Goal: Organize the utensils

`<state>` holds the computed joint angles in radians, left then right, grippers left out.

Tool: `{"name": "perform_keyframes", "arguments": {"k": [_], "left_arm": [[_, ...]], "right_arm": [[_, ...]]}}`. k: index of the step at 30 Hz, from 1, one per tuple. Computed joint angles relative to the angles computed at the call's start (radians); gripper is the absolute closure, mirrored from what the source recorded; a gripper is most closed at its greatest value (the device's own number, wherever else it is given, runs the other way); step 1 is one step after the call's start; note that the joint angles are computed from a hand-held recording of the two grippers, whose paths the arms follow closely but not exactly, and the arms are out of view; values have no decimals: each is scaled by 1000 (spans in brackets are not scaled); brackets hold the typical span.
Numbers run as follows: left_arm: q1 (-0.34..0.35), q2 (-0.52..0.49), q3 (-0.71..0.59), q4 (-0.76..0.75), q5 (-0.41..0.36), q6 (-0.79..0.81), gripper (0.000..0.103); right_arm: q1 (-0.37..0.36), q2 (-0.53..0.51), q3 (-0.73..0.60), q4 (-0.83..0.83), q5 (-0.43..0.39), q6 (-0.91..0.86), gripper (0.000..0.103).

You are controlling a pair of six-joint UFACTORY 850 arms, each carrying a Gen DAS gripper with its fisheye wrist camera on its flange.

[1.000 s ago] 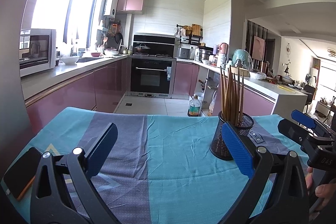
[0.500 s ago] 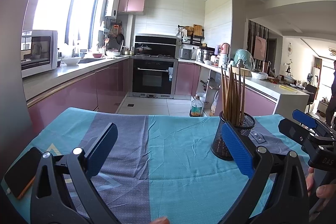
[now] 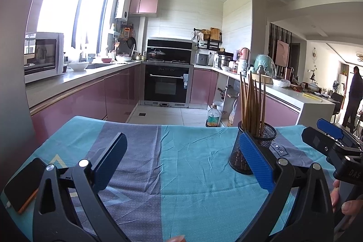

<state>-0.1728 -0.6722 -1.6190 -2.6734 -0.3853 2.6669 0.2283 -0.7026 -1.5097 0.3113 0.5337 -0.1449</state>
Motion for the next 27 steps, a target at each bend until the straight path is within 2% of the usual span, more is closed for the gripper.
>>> {"name": "perform_keyframes", "arguments": {"k": [27], "left_arm": [[-9,2,12,-63,-18,62,6]], "right_arm": [[1,0,3,9,8,-2,7]]}}
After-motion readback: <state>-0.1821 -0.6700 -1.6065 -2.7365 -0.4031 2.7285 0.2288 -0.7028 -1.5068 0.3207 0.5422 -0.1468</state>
